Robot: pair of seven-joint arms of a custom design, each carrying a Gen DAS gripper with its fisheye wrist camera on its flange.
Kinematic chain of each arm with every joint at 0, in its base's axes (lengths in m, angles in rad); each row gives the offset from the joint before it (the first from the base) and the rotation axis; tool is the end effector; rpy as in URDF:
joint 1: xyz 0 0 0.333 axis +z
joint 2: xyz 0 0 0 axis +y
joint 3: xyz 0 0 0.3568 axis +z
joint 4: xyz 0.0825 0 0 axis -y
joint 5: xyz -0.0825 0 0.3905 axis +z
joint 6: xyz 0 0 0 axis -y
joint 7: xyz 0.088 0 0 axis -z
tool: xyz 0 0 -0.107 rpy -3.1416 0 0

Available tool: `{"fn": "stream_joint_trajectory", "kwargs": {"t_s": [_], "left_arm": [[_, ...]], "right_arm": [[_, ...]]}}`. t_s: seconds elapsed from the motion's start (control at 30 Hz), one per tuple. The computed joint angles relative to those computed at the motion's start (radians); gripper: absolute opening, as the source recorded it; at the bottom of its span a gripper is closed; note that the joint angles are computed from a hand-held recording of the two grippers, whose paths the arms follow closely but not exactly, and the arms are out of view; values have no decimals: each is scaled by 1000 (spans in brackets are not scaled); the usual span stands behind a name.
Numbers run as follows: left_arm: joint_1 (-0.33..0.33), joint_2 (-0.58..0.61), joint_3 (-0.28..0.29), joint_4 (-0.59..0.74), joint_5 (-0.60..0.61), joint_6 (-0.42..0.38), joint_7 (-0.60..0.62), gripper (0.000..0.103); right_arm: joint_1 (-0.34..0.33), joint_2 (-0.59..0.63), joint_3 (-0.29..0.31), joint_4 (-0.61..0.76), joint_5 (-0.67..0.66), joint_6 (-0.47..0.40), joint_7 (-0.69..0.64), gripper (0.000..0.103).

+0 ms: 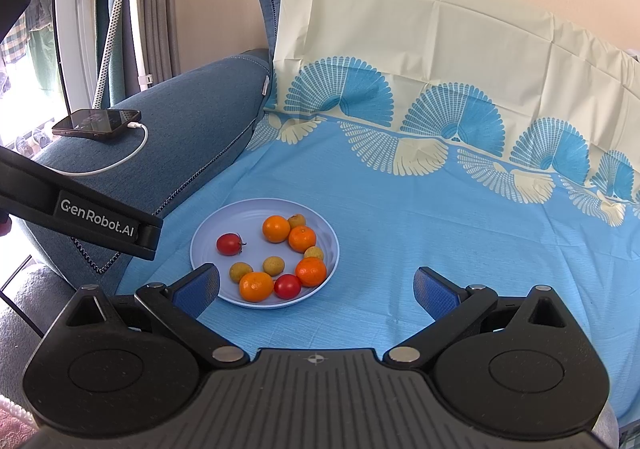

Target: Organize fruits

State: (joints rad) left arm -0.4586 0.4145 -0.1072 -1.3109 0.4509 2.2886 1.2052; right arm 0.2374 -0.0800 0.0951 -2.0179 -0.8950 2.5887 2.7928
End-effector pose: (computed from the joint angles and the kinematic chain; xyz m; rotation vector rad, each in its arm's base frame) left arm 0.6474 -0.3774 0.6074 -1.4359 2.1165 -0.5455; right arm 0.5431 0.2049 0.5934 -1.4618 1.9034 -0.9059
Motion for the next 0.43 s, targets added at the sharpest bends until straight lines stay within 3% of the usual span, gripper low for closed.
{"fn": "stream_joint_trajectory", "kwargs": {"t_s": [0.43], "left_arm": [[-7, -3, 7, -8, 26, 6, -15, 103]], "right_arm": [[0, -1, 0, -4, 1, 1, 2, 102]]}}
